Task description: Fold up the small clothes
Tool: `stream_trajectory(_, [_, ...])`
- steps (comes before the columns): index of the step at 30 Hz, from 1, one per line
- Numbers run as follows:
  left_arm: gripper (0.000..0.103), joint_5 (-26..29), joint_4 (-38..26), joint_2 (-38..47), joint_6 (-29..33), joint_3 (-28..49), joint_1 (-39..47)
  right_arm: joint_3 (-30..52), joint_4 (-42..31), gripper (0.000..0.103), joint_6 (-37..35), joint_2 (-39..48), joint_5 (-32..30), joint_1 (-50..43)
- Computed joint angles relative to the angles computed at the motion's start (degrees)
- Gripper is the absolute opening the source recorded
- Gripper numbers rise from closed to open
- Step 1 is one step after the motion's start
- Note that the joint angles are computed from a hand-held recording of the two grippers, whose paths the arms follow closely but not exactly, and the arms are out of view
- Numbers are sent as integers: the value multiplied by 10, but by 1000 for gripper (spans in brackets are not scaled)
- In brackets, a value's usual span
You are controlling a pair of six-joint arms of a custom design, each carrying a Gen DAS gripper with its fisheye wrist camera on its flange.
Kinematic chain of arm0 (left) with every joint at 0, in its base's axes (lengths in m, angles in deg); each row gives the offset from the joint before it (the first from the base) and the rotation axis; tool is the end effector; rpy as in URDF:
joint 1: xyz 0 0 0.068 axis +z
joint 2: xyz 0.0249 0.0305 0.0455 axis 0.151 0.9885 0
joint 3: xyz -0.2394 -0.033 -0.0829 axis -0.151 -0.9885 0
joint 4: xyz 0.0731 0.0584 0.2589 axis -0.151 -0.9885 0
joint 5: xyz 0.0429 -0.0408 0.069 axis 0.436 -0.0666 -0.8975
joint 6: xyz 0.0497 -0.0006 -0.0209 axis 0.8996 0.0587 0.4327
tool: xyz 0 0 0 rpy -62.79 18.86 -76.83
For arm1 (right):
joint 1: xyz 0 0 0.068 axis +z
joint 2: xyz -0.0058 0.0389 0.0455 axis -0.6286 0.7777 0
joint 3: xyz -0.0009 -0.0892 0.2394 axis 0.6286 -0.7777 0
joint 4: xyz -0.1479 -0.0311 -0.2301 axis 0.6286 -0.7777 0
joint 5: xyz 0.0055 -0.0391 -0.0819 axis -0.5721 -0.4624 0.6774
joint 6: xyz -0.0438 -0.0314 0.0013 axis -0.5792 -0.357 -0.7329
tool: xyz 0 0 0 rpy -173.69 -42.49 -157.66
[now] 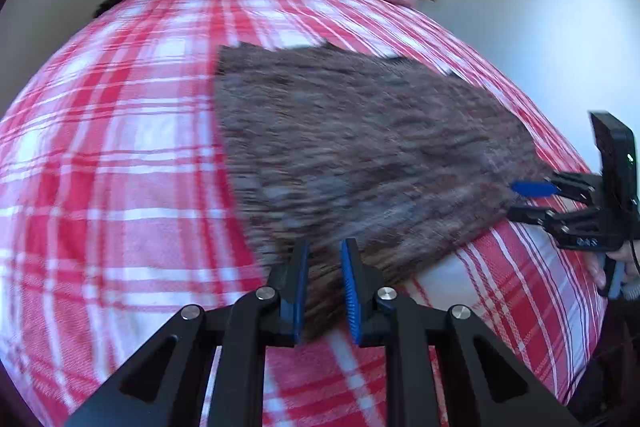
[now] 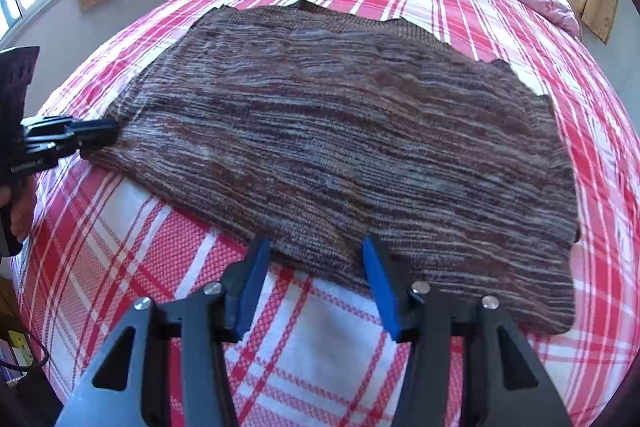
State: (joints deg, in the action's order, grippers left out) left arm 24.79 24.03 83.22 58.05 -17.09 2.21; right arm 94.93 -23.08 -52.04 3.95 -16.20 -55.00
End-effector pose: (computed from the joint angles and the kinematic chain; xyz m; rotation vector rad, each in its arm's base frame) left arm 0.2211 -0.0335 0.1417 0.1269 2.4459 -0.3830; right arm 0.2515 -0.0589 0.1287 -0.6371 2.5023 0.1550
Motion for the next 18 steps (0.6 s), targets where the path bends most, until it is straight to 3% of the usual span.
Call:
stream_trajectory(3, [19, 3, -11, -45, -5, -12, 41, -20, -1, 69, 14, -53, -12, 15])
stream_trajectory(5, [40, -9, -18, -61, -1, -16, 65, -40, 6, 74, 38, -94, -17, 58])
stream_trajectory(6, [60, -7, -19, -61, 1, -16, 78, -50, 7, 74, 46, -112, -18, 81])
stream_trajectory(7, [66, -12, -17, -68, -3, -21, 95, -58, 12, 73, 55, -126, -11, 110])
stream_trajectory(13, [66, 24, -20, -78, 32, -26, 178, -106, 69, 73, 120, -169, 92, 298])
stream_trajectory(18, [66, 57, -18, -71, 42, -29, 222, -124, 140, 72, 150, -127, 193, 438])
